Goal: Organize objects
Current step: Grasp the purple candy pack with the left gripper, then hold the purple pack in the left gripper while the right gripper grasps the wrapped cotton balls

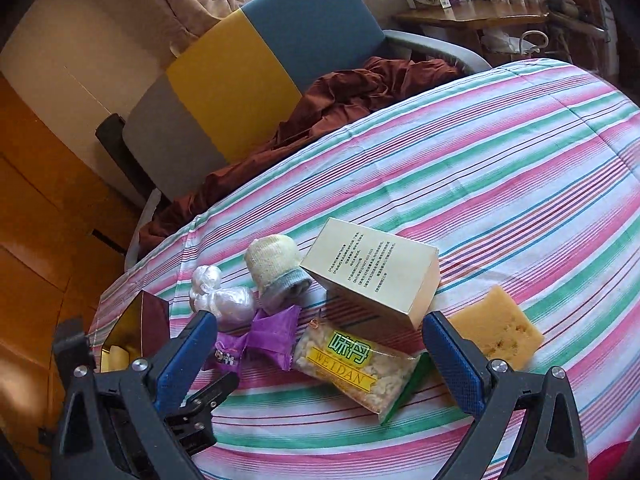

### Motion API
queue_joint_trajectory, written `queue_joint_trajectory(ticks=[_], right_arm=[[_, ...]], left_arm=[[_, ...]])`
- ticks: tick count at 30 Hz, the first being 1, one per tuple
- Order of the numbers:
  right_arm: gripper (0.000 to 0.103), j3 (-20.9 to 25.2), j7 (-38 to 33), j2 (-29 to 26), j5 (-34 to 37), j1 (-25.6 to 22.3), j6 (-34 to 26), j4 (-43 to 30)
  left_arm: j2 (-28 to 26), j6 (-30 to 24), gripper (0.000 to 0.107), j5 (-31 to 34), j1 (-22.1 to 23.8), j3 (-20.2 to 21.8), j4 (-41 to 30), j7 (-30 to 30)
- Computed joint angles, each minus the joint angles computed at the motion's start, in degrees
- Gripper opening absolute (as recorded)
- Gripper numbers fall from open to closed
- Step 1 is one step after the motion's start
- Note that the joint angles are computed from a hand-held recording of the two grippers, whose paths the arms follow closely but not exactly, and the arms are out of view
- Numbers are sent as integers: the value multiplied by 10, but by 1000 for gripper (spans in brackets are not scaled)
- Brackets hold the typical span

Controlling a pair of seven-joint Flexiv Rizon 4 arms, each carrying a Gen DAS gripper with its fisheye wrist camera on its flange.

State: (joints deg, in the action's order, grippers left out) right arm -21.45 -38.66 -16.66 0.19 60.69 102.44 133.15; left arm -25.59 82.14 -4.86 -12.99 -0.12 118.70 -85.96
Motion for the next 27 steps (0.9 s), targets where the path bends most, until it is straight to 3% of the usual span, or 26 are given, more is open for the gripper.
queue_joint_trajectory(ticks=[2, 4, 7, 12, 14, 16, 20, 24, 27], right_arm=[[103, 5, 1, 0, 0, -4, 1, -1], [103, 4, 0, 0, 0, -4, 1, -1], [103, -3, -1, -1, -1, 2, -2, -1], [103, -44, -3, -1, -10, 39, -10, 2], [103, -41, -5, -2, -19, 37, -12, 1], [103, -47, -8, -3, -30, 43, -19, 1], [103, 3, -17, -8, -63, -1, -31, -11], [103, 66, -27, -17, -109, -55, -56, -29], [99, 122, -39, -25, -139, -102, -72, -43]], left_arm=[[-16, 0, 76, 15, -16, 21, -19, -11], [-23, -5, 57, 0, 8, -5, -19, 5], [-14, 46, 47, -31, 54, -63, 24, 35], [21, 152, 47, -41, 101, -142, 126, 49], [32, 186, 47, -22, 133, -184, 165, 49], [34, 198, 47, 4, 140, -200, 186, 51], [35, 270, 46, 66, 114, -175, 226, 51], [38, 287, 46, 109, 129, -183, 239, 27], [39, 282, 45, 141, 177, -218, 243, 8]])
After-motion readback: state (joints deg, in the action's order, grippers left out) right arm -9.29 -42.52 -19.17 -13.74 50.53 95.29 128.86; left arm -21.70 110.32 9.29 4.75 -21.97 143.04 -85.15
